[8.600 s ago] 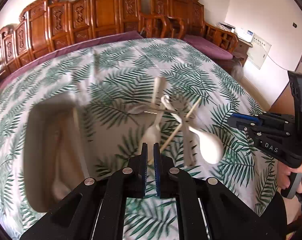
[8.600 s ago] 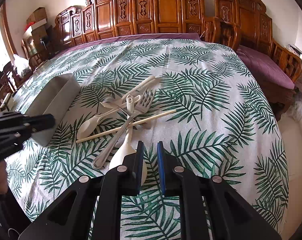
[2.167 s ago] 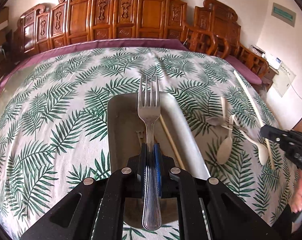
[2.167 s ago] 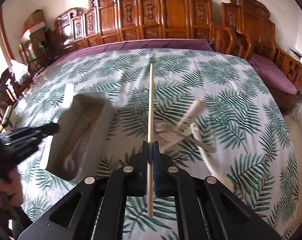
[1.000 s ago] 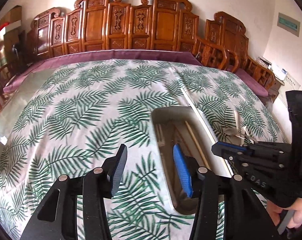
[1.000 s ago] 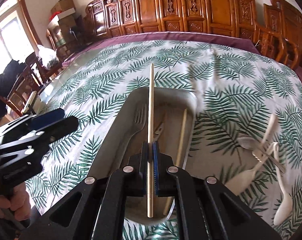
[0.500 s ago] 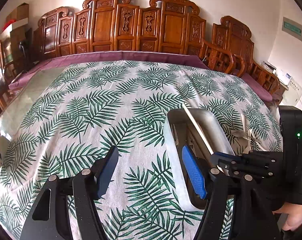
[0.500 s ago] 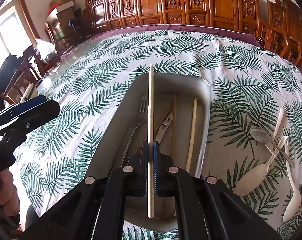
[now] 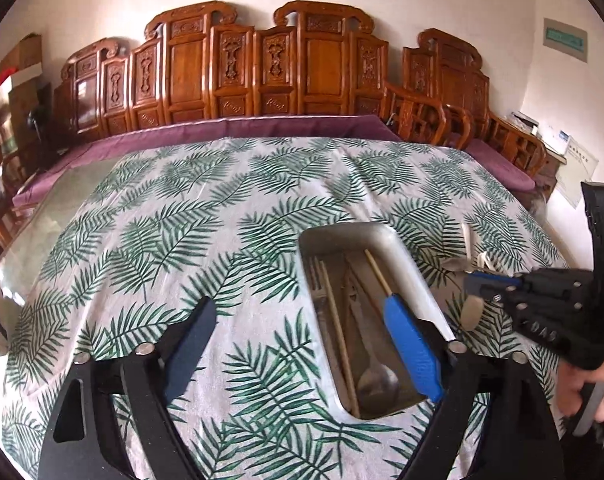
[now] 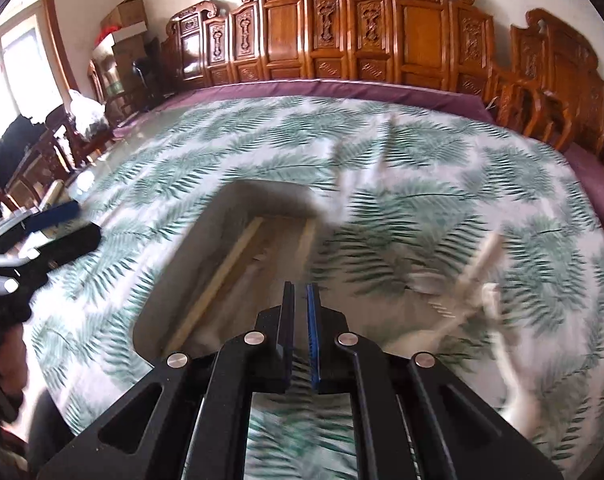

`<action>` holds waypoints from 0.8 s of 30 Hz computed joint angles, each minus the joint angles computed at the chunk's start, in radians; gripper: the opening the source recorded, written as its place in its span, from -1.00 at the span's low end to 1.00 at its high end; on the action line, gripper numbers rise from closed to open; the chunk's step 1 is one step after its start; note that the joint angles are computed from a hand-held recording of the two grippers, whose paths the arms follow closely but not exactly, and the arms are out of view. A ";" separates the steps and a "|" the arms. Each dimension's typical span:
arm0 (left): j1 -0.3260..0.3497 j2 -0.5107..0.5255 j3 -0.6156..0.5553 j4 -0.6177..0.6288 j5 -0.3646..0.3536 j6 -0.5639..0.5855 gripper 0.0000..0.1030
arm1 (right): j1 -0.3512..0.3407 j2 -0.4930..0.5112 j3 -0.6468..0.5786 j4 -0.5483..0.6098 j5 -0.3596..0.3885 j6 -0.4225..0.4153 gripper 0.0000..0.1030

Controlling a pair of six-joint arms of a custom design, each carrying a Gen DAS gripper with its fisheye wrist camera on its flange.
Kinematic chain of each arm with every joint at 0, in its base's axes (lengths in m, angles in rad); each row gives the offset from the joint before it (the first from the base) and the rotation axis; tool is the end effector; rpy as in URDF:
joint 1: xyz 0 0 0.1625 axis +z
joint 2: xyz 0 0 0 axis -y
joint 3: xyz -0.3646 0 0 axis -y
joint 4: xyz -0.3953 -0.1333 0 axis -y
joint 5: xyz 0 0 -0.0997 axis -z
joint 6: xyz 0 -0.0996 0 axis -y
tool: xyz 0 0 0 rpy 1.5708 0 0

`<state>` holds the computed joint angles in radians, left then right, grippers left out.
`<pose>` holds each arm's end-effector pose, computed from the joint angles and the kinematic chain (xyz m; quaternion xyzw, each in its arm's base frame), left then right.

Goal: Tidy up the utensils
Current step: 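Lower the wooden chopstick into the grey tray and open the right tool, then reach into the pile and grasp a metal spoon by its handle with the right tool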

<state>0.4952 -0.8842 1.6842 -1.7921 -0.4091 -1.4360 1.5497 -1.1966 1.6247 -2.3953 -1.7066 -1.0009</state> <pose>-0.3933 -0.4678 0.0732 0.0104 0.8163 -0.4261 0.3897 0.1066 -0.6254 0.2852 0.4485 -0.8694 0.1388 0.1541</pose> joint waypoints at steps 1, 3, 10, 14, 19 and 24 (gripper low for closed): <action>-0.001 0.009 -0.007 -0.009 0.001 0.013 0.71 | -0.012 -0.006 -0.009 -0.006 -0.004 -0.020 -0.85; -0.001 0.028 -0.020 -0.050 -0.001 0.057 0.81 | -0.035 -0.014 -0.031 -0.007 -0.010 -0.050 -0.85; 0.009 0.114 -0.074 -0.214 -0.012 0.218 0.81 | -0.112 -0.023 -0.103 -0.012 -0.029 -0.132 -0.84; 0.016 0.169 -0.115 -0.309 -0.032 0.313 0.81 | -0.149 -0.015 -0.149 0.012 -0.032 -0.157 -0.41; 0.023 0.235 -0.178 -0.375 -0.056 0.399 0.81 | -0.172 0.014 -0.197 0.041 -0.054 -0.172 -0.41; 0.029 0.303 -0.256 -0.402 -0.077 0.465 0.81 | -0.181 0.058 -0.238 0.064 -0.076 -0.176 -0.41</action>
